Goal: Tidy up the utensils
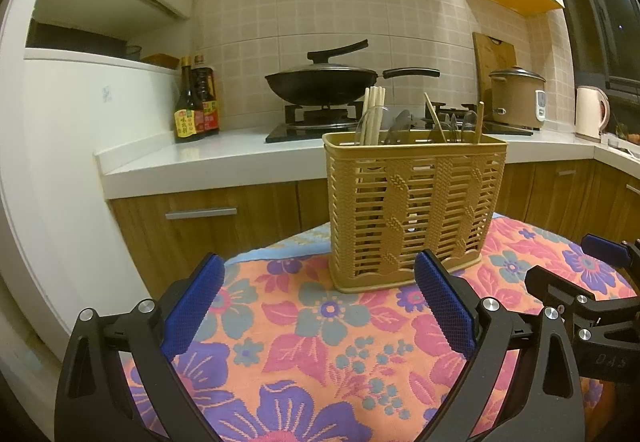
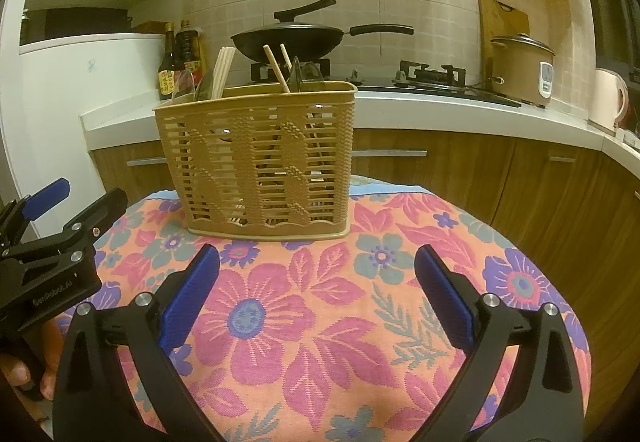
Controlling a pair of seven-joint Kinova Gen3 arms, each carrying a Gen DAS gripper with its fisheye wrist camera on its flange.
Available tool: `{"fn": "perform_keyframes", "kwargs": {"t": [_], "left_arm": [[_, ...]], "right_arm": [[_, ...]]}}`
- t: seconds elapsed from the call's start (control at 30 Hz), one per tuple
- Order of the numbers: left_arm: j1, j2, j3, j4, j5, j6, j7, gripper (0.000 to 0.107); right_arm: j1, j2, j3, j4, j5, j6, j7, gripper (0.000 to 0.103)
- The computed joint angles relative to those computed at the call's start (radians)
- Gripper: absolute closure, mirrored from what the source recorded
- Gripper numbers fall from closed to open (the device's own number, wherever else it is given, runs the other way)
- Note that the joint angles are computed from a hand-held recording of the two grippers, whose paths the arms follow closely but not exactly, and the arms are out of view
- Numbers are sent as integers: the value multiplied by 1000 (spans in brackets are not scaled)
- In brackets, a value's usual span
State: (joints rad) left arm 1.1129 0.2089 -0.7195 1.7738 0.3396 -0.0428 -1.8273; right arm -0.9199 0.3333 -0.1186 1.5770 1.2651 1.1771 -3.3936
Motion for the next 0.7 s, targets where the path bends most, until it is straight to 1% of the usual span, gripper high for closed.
{"fn": "perform_keyframes", "kwargs": {"t": [0.17,0.37,0.4,0.7], "left_arm": [[13,3,-13,-2,-2,3,4,15],[3,3,-1,-5,-15,7,14,15],[10,4,-9,-4,-17,7,17,14],[-10,2,7,-9,-54,15,50,12]], "right_arm": [[0,2,0,-2,-2,3,4,9],[-6,3,3,0,5,17,-18,9],[-2,1,2,0,1,12,-18,9],[1,4,1,-7,-11,8,-4,9]]}}
